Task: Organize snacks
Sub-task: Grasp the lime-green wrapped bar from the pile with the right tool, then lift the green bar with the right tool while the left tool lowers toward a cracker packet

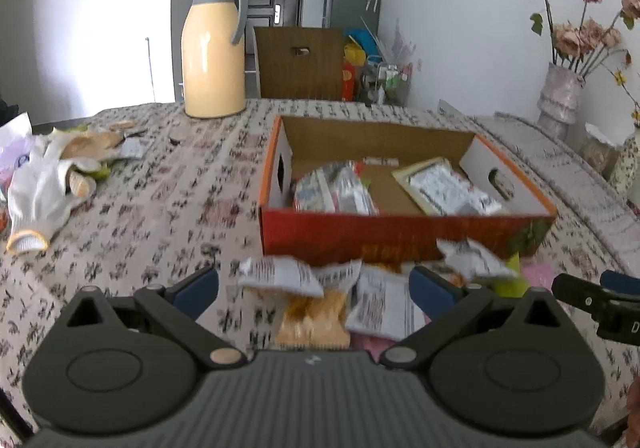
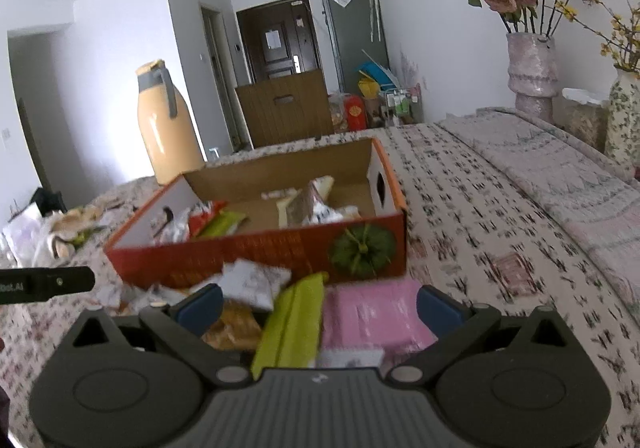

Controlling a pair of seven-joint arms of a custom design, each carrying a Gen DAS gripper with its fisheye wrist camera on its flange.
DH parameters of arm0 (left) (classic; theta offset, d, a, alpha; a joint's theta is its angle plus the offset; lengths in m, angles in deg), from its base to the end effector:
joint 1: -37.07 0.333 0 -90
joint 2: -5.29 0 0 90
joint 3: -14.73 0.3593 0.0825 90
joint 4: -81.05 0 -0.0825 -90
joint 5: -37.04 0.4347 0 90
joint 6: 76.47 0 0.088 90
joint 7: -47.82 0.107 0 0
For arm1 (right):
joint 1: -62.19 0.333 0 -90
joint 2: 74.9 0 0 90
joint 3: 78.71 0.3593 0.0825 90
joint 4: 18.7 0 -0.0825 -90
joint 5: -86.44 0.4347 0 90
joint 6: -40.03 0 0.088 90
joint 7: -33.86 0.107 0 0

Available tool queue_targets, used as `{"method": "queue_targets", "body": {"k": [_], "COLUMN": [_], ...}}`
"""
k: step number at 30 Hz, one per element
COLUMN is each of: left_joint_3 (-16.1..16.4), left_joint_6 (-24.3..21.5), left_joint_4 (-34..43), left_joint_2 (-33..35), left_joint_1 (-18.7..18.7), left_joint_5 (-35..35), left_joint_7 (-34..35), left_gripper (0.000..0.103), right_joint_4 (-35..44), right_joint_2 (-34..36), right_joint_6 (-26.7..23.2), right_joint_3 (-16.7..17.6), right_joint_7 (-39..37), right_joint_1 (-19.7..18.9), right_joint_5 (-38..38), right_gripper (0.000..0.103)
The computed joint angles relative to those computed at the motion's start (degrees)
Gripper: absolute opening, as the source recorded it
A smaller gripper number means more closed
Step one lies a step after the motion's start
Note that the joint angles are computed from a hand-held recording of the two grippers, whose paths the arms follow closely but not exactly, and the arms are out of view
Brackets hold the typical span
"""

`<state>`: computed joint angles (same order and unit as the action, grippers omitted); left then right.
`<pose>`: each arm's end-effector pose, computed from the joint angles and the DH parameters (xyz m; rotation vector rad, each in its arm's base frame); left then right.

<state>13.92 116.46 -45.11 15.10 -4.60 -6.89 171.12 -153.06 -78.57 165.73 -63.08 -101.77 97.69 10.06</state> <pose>0.5085 -0.3620 0.4117 -1.2769 2.1252 -1.1182 0.3647 0.3982 0.3817 -1.1142 1.9723 -0.9364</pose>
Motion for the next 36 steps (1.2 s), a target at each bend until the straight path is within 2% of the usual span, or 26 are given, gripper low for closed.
{"method": "queue_targets", "body": {"k": [2, 3, 6, 9, 11, 12, 15, 16, 17, 19, 21, 24, 27, 32, 36], "left_joint_3": [-3.98, -4.43, -2.81, -5.60, -4.42, -3.94, -2.48, -1.70, -0.98, -0.95, -2.41, -1.44, -4.84, -4.94, -6.26], "left_joint_6": [-0.33, -0.35, -0.88, -0.26, -0.70, -0.68, -1.48, -1.77, -1.96, -2.06, -2.05, -2.48, -2.20, -2.43, -2.48], "left_joint_4": [-1.49, -2.02, -2.62, -3.21, -2.95, -2.93, -2.65, -2.60, -2.56, -2.63, -2.78, -2.63, -2.80, -3.06, -3.61], "left_joint_2": [-0.51, -0.64, -0.84, -0.91, -0.82, -0.75, -0.50, -0.43, -0.36, -0.30, -0.25, -0.01, 0.12, 0.02, -0.45], "left_joint_1": [4.29, 4.82, 3.41, 6.58, 5.49, 5.04, 3.76, 3.12, 2.50, 2.71, 4.39, 3.65, 7.35, 7.84, 9.21], "left_joint_5": [2.90, 3.70, 4.14, 7.13, 7.13, 7.27, 7.34, 7.52, 7.81, 8.99, 10.65, 12.12, 14.61, 16.55, 18.32], "left_joint_7": [-2.22, -2.84, -3.23, -5.60, -5.54, -5.53, -5.93, -6.17, -6.51, -7.61, -8.88, -9.93, -12.03, -13.90, -15.13], "left_gripper": [0.103, 0.103, 0.103, 0.103, 0.103, 0.103, 0.103, 0.103, 0.103, 0.103, 0.103, 0.103, 0.103, 0.103, 0.103], "right_joint_4": [-0.13, -0.07, 0.45, 1.38, 2.48, 3.10, 5.54, 6.26, 6.96, 8.18, 9.36, 10.29, 9.82, 8.20, 6.84], "right_joint_2": [0.20, 0.45, 1.21, 2.23, 3.16, 3.69, 6.02, 6.76, 7.54, 8.97, 10.32, 11.35, 11.03, 9.55, 7.98], "right_joint_6": [0.29, 0.29, 0.22, 0.71, 0.72, 0.83, 0.04, 0.03, 0.50, 0.51, -0.03, -1.43, -0.76, -0.52, -1.81], "right_joint_3": [0.21, 0.32, 0.36, 0.14, -0.09, -0.25, -0.72, -0.98, -1.32, -1.92, -2.48, -3.09, -3.61, -3.71, -3.04], "right_joint_7": [-0.46, -0.89, -2.19, -3.66, -5.59, -6.73, -11.34, -12.92, -14.45, -17.22, -19.87, -21.82, -20.44, -15.59, -11.27], "right_joint_1": [0.31, 0.49, 0.92, 1.19, 1.39, 1.48, 1.92, 2.05, 2.08, 2.28, 2.52, 3.27, 3.56, 3.65, 3.79], "right_joint_5": [0.74, 1.24, 2.17, 1.88, 2.05, 2.19, 2.87, 3.37, 4.12, 5.80, 7.99, 8.88, 8.14, 5.58, 2.68], "right_gripper": [0.103, 0.103, 0.103, 0.098, 0.083, 0.079, 0.060, 0.051, 0.048, 0.046, 0.045, 0.037, 0.035, 0.035, 0.035]}}
